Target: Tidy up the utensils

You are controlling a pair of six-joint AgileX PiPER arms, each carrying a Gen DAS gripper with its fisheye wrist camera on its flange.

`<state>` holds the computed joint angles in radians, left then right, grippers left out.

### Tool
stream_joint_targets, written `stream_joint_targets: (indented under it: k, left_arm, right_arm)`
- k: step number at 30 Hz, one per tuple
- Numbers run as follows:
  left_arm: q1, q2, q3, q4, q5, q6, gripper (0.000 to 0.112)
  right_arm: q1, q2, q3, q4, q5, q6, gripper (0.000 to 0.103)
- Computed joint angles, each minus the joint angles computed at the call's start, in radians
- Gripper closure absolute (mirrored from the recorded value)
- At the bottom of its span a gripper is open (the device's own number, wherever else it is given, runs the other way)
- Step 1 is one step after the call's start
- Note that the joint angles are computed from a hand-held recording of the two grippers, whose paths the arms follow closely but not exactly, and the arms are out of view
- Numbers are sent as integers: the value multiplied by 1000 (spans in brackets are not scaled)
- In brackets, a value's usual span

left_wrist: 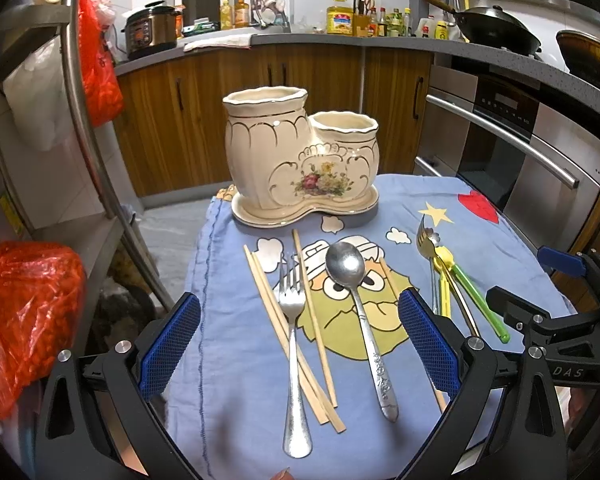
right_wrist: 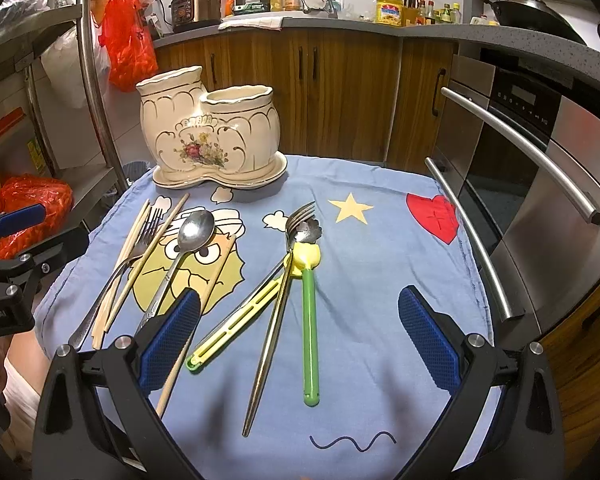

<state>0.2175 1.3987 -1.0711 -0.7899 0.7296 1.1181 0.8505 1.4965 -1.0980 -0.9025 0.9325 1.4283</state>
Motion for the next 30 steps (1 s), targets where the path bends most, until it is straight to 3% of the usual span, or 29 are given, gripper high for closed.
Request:
stream_joint_targets:
  k: [30]
  left_arm:
    - [-12, 6, -15, 16, 1, -19, 14]
  right_arm:
    - [-14, 3, -16, 12, 0, -40, 5]
